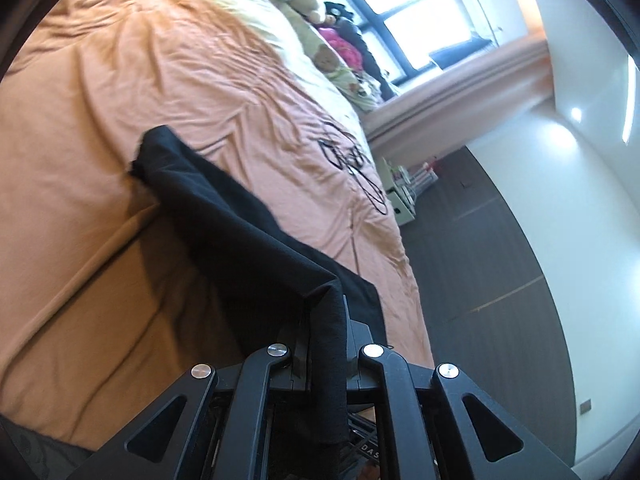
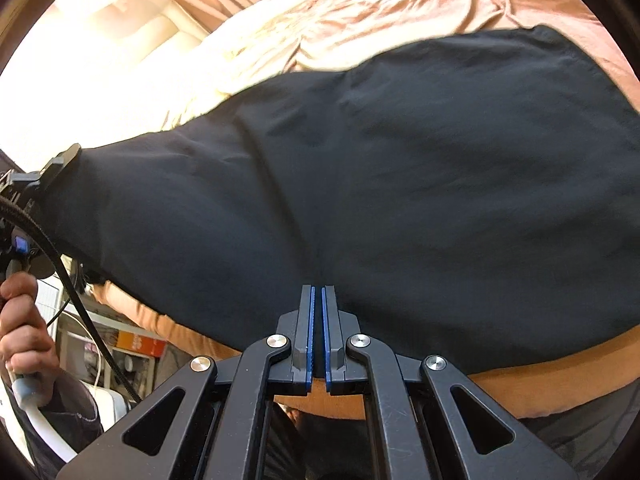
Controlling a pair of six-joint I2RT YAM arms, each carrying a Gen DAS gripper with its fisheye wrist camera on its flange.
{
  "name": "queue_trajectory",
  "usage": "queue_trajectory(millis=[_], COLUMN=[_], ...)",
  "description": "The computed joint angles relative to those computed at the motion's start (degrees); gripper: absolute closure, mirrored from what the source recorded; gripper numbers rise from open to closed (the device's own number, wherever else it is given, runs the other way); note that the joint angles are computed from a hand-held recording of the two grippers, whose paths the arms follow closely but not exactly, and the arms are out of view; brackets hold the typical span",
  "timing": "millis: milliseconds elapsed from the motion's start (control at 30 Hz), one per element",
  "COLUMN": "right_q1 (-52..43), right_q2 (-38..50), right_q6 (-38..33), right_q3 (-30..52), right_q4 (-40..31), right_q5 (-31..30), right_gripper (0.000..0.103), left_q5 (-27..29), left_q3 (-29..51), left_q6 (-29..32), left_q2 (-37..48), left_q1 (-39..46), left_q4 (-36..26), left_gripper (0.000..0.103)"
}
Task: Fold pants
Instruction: 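Lift the folded black pants with the left gripper toward the right gripper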
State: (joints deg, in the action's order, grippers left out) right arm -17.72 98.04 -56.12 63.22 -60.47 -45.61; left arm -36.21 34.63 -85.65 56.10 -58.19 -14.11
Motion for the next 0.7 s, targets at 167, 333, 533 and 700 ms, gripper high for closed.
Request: queue_trajectory(millis=[167, 333, 533, 700], right_q1=[-5.3, -10.8, -16.2, -19.2], right_q2=[3.0, 6.9, 11.9, 16.0], right_q6=[-5.2, -10.3, -14.5, -15.9], right_q3=[6.0, 11.6, 18.0, 22.8], right_q4=[-6.9, -13.1, -19.0, -22.5], right_q5=[-2.7, -4.6, -5.5, -5.6], right_gripper=[0.103, 0.103, 0.102, 0.102], left_q5=[6.4, 12.3, 18.0, 23.0], left_q3=[5.9, 13.2, 22.4, 31.4], left_q6=[7.3, 12.8, 17.1, 19.9], left_q2=[7.4, 16.4, 26.5, 35.9], left_q1=[5.0, 8.3, 10.2, 11.4], left_q4=[4.5, 7.7, 8.5, 7.6], left_gripper=[0.095, 0.095, 0.095, 0.095])
